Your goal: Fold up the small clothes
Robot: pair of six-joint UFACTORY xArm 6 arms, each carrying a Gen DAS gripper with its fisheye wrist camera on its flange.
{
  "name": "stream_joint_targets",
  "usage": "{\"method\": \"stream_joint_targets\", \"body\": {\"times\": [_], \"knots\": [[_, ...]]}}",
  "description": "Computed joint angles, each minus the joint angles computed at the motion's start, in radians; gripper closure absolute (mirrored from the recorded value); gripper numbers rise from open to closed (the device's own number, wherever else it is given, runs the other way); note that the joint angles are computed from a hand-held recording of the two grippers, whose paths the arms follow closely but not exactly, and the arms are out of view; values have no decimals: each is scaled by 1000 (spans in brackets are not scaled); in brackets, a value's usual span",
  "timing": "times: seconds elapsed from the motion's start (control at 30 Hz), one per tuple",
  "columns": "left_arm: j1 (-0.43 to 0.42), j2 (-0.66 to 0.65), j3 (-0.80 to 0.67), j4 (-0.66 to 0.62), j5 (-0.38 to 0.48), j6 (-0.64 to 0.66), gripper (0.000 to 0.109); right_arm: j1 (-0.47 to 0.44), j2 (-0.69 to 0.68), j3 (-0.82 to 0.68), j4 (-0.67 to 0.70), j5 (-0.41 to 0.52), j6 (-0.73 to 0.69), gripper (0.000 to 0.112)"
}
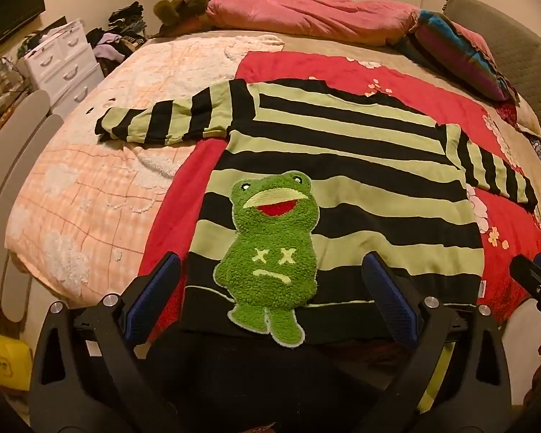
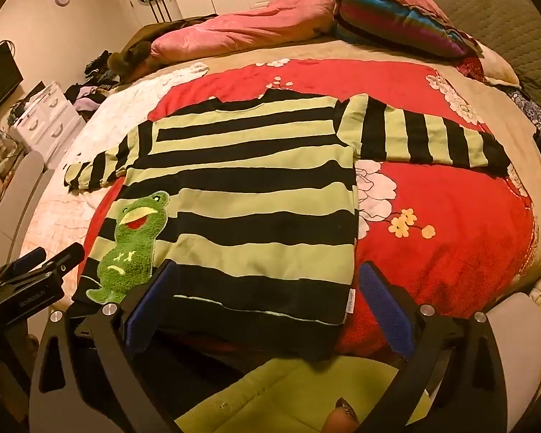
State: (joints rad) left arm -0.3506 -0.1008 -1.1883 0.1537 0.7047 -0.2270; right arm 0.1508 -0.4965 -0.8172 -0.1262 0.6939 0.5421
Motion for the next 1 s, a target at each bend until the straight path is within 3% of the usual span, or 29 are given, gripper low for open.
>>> {"method": "stream_joint_targets", "body": {"times": [1.0], "knots": [[3,2,-3,-7,5,5,15,15,-2,-6,-34,-5,1,13]]}}
